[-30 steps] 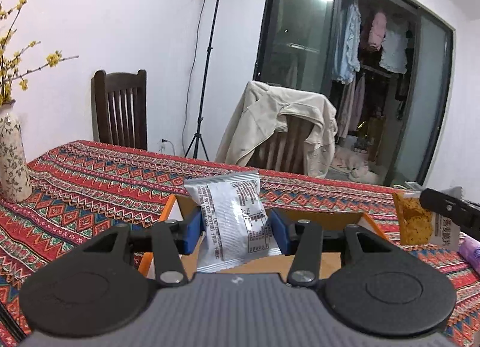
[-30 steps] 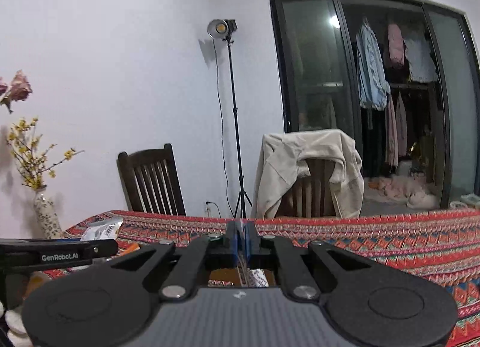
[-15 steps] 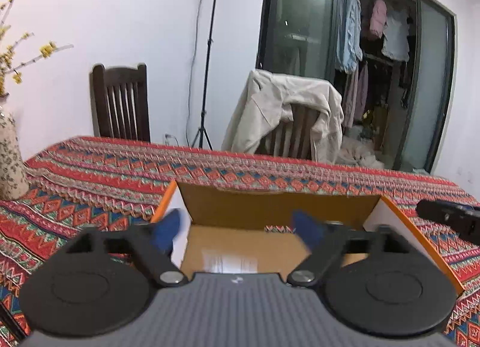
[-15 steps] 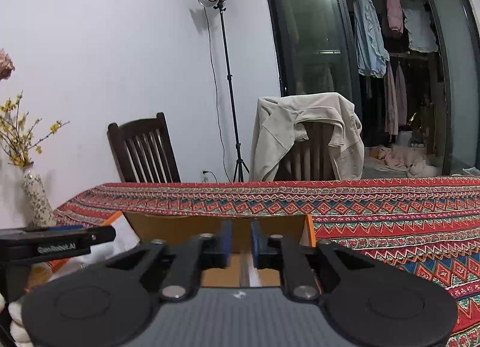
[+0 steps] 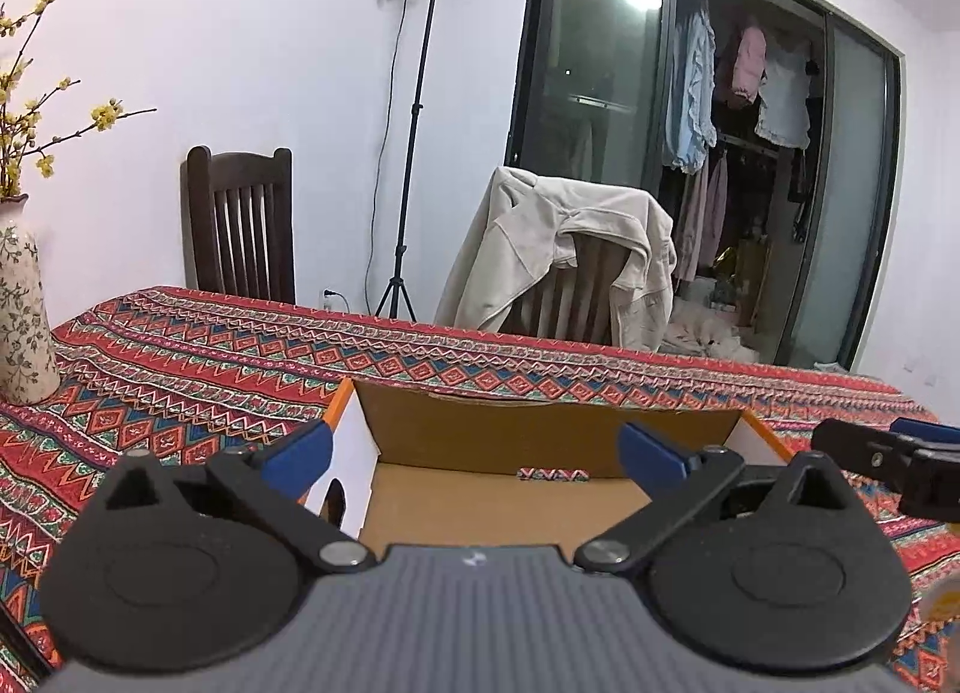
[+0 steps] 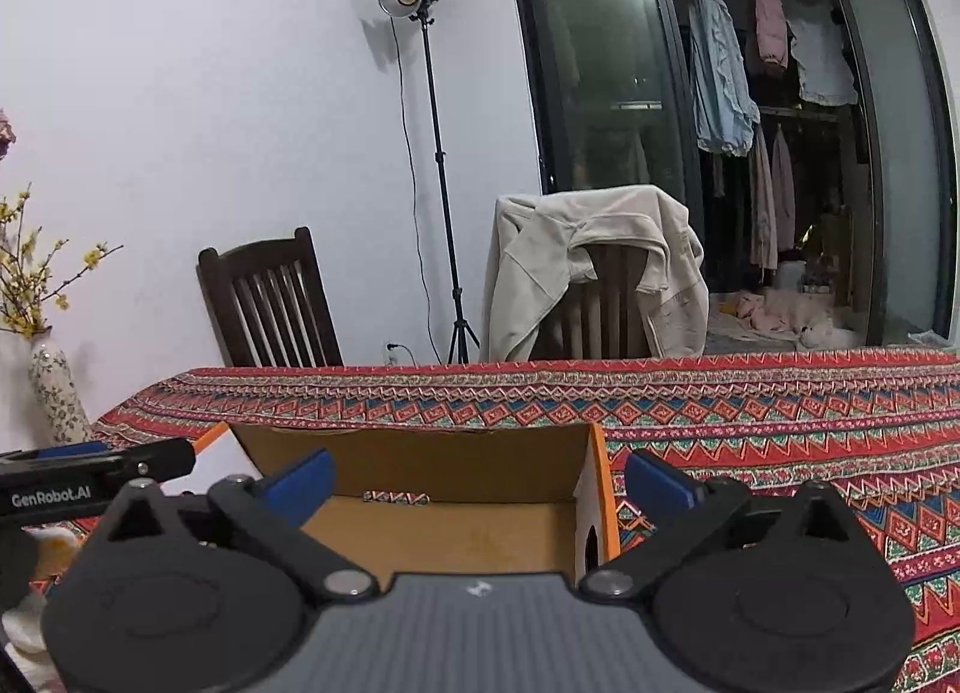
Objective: Organize snacks
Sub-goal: 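Carry the white sachets into the box and open both grippers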
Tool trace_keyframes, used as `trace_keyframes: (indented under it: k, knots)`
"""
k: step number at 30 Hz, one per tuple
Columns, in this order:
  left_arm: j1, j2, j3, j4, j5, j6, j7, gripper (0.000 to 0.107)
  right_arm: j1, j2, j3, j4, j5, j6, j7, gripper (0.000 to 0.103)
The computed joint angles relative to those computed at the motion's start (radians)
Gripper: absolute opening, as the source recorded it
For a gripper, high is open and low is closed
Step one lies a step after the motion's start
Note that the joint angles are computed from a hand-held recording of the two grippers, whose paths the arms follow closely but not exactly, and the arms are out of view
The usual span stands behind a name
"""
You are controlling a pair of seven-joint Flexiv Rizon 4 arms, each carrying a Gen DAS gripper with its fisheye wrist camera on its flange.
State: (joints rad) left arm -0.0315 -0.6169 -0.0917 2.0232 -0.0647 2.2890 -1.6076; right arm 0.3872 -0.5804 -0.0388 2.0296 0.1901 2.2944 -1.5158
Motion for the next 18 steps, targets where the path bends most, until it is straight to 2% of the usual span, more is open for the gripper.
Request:
trace_keyframes:
  k: [7, 18]
  knots:
    - [-0.004, 0.056, 0.005, 0.046, -0.002, 0.008, -0.009, 0.103, 0.07, 0.057, -0.026, 0.046, 0.075, 0.02, -0.092, 0.103]
    - [0.065, 0.154, -0.001, 0.181, 0.124, 0.046, -0.085, 0.103, 0.153, 0.168, 0.009, 0.174, 0.248, 0.065, -0.243, 0.103]
